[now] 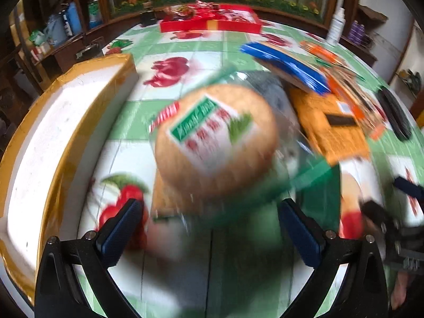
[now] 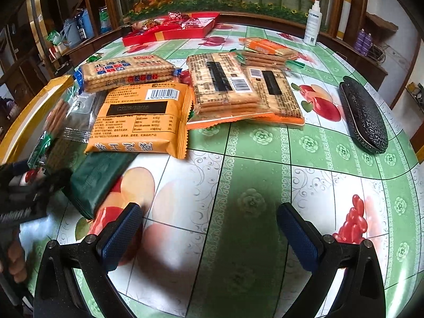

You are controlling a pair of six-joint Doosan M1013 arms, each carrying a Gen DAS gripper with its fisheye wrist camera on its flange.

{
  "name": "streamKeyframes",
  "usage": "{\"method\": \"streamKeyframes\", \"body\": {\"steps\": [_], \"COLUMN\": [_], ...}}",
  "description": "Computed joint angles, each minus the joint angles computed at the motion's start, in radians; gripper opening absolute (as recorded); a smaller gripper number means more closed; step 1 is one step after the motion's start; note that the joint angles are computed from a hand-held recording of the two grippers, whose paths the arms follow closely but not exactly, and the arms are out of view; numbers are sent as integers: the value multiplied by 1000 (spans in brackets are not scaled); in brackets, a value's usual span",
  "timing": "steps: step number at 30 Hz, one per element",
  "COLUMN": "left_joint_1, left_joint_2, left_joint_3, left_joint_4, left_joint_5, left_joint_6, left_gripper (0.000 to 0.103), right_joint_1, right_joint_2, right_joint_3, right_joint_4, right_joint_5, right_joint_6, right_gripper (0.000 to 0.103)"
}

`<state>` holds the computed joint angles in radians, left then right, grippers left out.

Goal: Organize snacks
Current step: 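Grasp the dark green packet with the right tool while the left tool approaches the round cracker pack, then grasp the round XiangCong cracker pack with the left tool while the right tool holds the green packet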

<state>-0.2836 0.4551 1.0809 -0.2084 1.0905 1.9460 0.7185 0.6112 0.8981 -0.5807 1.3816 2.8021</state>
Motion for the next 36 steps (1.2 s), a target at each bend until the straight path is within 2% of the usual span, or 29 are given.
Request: {"method": "streamKeyframes", "body": {"steps": [5, 8, 10, 11, 12, 13, 15, 21, 25, 29, 31, 32, 34, 36], "left_joint_1": [35, 52, 56, 55, 57, 60, 70, 74, 79, 78, 77, 77, 76, 76], "left_joint_2": [-53, -69, -78, -84, -87, -88, -85, -95, -100, -107, -112, -113, -115, -114], "left_joint_3": [72, 94, 108, 118, 124, 126, 125, 141, 151, 163, 171, 173, 175, 174], "left_joint_4": [-145, -185, -179, -168, -165, -176, -209, -219, -233, -234, -232, -234, -232, -233], "left_joint_5": [-5, -11, -24, -35, -40, -36, -29, -65, -84, -105, -117, -118, -120, -117], "left_joint_6": [124, 159, 171, 172, 171, 173, 190, 211, 210, 216, 218, 223, 229, 236], "left_gripper": [103, 101, 91, 80, 72, 70, 69, 69, 69, 69, 69, 69, 69, 69], "right_joint_1": [-1, 1, 8, 11, 14, 17, 18, -1, -10, -15, -8, -7, -6, -6], "right_joint_2": [-2, -16, -35, -40, -42, -42, -38, -23, 40, 145, 218, 233, 230, 185], "right_joint_3": [2, 22, 54, 62, 66, 65, 52, 9, -102, -284, -415, -441, -434, -351], "right_joint_4": [13, 24, 23, 25, 23, 22, 35, 122, 167, 179, 130, 117, 104, 102], "right_joint_5": [-6, -38, -99, -118, -132, -140, -152, -245, -193, -43, 83, 108, 121, 84], "right_joint_6": [-30, -30, -18, -13, -9, -9, -15, -15, -56, -124, -183, -201, -225, -235], "right_gripper": [103, 102, 99, 98, 93, 84, 77, 77, 77, 66, 63, 62, 54, 50]}}
